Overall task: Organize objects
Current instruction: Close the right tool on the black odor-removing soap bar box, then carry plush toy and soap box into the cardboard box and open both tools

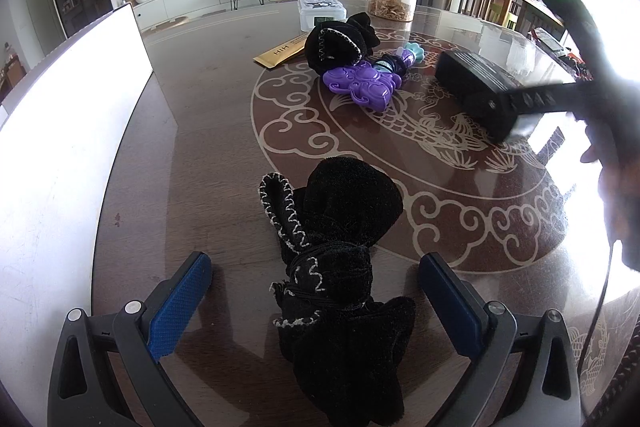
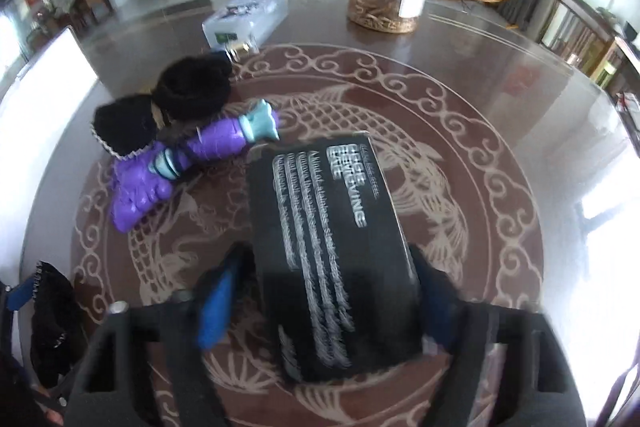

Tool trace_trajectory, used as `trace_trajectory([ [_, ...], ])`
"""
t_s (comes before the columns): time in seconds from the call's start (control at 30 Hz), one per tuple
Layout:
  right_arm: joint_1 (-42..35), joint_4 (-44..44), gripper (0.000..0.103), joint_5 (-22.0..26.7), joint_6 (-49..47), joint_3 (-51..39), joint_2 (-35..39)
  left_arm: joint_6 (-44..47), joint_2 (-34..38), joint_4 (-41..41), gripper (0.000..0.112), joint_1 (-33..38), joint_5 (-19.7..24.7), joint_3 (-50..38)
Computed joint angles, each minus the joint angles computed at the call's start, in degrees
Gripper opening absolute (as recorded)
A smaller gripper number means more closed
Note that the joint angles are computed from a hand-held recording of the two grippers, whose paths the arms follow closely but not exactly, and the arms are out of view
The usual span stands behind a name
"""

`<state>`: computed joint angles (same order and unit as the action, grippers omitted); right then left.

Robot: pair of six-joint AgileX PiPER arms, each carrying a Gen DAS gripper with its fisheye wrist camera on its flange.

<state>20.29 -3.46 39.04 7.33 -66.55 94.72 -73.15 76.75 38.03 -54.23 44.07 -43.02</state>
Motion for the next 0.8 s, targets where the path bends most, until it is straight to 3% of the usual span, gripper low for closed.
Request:
trace_trajectory([
  [0.17,6.48,-5.74,0.059,-3.24,9.73,17.08,-15.06,0.07,-0.12,-0.09,0.103,-0.03,0.04,0.03],
  [0.33,13.29,-7.82,0.060,-0.07,20.00,28.50,-30.26,4.25,-0.81,-2.81,0.103,0.35,0.15,-0.27],
  [0.37,12.49,-6.03,0.061,0.31,19.04,29.18,-31.83,6.32,-0.82,-4.33,0.103,0.66,0.44,-0.71],
  [0.47,7.65,0.47,0.080,1.69,11.54,27.85,-30.81,15.18,-0.33,-11.36,0.103,3.06,2.09,-3.15],
  [0.57,6.85,2.71,0.080,4.37,6.56,24.56,-27.52,15.81,-0.93,-11.93,0.103,4.48,1.60,-3.38],
  [0.6,7.07,2.57,0.080,4.81,6.07,23.99,-26.70,14.05,-1.72,-10.89,0.086,4.77,0.86,-2.67],
  [0.63,7.44,1.67,0.076,5.42,6.63,23.02,-25.50,11.32,-3.23,-9.31,0.055,5.13,-0.86,-1.07],
  [0.67,7.83,0.65,0.058,5.94,7.71,22.43,-25.13,10.66,-4.72,-9.05,0.038,5.74,-2.20,0.05],
  [0.73,6.97,2.96,0.059,7.46,7.50,21.97,-25.76,13.14,-7.37,-12.65,0.032,8.08,-5.63,1.97],
  [0.8,6.48,5.31,0.059,7.85,7.28,22.88,-28.22,8.85,-11.48,-10.17,0.032,5.08,-4.04,3.18],
])
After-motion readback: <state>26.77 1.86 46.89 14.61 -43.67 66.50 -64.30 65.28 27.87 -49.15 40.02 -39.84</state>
